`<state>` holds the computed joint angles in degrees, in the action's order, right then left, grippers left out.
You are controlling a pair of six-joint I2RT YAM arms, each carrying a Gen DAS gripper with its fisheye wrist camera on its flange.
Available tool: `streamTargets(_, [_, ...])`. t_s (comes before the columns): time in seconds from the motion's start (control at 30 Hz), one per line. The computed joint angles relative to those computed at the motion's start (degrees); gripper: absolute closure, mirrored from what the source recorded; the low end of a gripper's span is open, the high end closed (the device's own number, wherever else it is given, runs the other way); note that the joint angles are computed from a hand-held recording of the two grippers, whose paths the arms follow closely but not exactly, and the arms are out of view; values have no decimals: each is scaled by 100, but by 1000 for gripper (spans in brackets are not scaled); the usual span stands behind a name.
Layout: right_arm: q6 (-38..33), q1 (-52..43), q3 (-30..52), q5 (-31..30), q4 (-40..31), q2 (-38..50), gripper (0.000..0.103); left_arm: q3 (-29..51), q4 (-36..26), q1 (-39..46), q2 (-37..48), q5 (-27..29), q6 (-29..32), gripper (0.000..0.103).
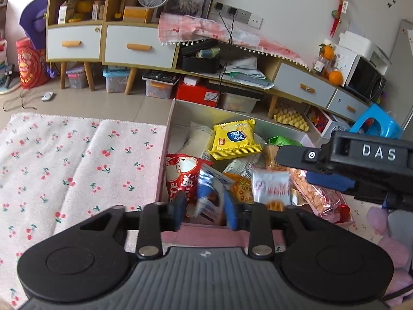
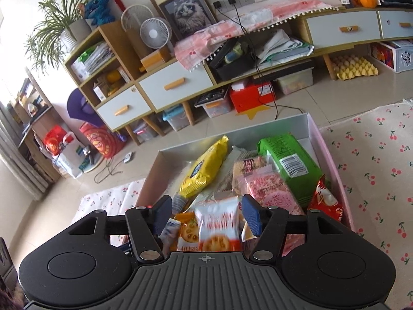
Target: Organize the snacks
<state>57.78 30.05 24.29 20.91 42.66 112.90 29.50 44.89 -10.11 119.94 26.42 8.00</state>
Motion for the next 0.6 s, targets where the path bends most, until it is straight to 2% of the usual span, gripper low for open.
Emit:
streamTargets(0.13, [26, 72, -89, 50, -537, -486, 43, -219, -65, 26, -346, -43, 119, 54])
streamTargets(0.17, [61, 110, -118, 73, -757, -671, 37, -287, -134, 50, -476, -55, 138, 49])
streamTargets(0.23, [70, 220, -178, 188, -1331, -1146, 29, -437, -281, 63, -755, -194, 207, 41])
streamTargets(0.33, [126, 389, -245, 408, -2283, -1845, 29, -690, -695, 83, -1336, -435, 387, 38])
streamTargets(0.4, [316, 490, -317, 480, -2794, -2249, 29, -881, -929, 142, -1740, -463, 401, 27])
streamTargets(0.5, [669, 699, -421, 493, -3512, -2861, 28, -1146, -1303, 228, -2352, -393, 473, 20])
streamTargets(0.57, [928, 917, -396, 591, -4067, -3208, 21, -1299, -1538, 246, -2711, -392, 543, 15])
streamTargets(0.6, [1079, 1094, -352, 689, -4400, -3391, 21, -1367, -1648, 256, -2866, -407, 570, 11])
